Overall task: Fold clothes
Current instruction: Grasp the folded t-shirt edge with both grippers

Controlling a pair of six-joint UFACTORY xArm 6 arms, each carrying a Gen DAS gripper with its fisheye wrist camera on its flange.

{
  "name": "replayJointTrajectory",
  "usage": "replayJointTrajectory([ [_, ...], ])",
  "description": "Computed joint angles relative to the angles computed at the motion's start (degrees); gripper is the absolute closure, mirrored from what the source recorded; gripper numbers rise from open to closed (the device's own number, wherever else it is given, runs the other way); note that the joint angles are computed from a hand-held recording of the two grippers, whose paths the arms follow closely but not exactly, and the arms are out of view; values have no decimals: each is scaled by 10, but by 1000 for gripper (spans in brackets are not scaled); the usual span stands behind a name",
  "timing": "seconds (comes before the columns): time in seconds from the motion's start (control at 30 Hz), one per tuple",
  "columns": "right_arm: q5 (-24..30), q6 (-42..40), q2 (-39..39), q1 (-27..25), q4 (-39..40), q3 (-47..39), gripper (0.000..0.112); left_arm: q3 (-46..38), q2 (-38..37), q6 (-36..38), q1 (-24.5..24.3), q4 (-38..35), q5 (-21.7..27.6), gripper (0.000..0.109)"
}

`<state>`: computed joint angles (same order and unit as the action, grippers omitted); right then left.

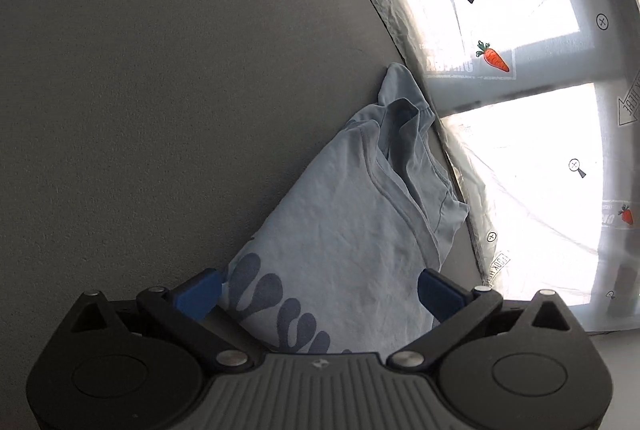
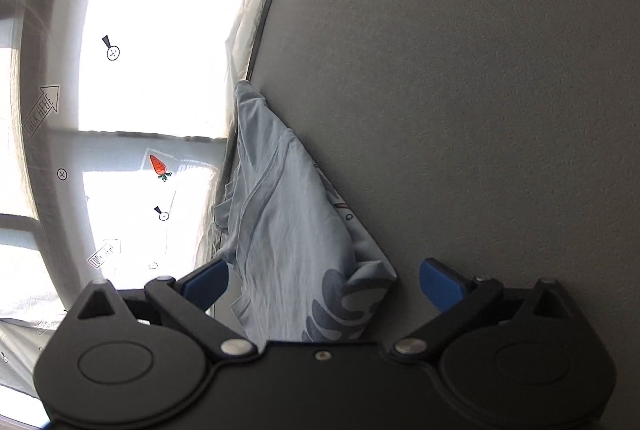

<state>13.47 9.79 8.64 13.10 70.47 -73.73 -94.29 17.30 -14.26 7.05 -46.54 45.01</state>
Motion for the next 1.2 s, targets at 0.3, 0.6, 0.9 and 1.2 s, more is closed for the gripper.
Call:
replayJointTrajectory([
  [0.3,-18,-122,-8,25,136,2,9,53,-33,42,12,-83,25,6],
  [0.6,58,14,61,5,-2,-79,9,54,-25,61,7,-85,53,6],
  [0.9,148,240,102,-24,-190,-149,42,44,-7,47,-18,-75,-22,6],
  [1.2,201,258,119,-48,-176,-164,91,20,13,-13,-30,-32,-56,26],
])
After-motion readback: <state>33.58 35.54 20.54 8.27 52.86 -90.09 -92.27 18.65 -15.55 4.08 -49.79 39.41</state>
